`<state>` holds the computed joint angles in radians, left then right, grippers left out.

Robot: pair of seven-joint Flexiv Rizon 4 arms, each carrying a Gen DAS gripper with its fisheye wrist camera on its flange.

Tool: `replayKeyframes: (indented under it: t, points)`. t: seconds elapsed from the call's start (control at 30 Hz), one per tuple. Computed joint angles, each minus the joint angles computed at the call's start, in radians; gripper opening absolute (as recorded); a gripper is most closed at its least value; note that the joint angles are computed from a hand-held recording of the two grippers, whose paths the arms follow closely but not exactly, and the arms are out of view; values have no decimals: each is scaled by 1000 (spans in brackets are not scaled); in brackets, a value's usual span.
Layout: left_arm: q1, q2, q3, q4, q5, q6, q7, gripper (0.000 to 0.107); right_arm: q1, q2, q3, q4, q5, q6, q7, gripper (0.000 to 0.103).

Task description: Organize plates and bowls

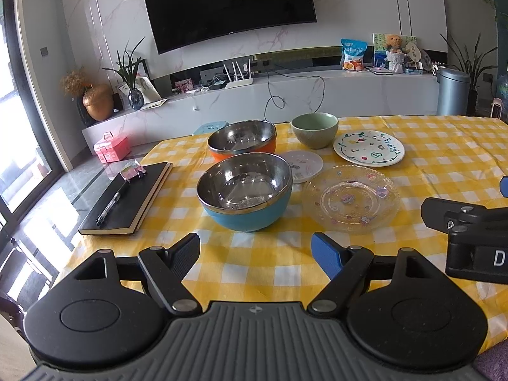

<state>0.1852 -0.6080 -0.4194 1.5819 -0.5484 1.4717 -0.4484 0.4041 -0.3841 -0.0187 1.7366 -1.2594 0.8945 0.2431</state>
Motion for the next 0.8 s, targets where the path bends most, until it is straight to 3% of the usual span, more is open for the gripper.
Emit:
replayKeyframes:
  t: [0.8]
  points:
    - [-16,1,32,-8,8,-18,-24,94,7,-11,-2,-7,17,-6,-13,100]
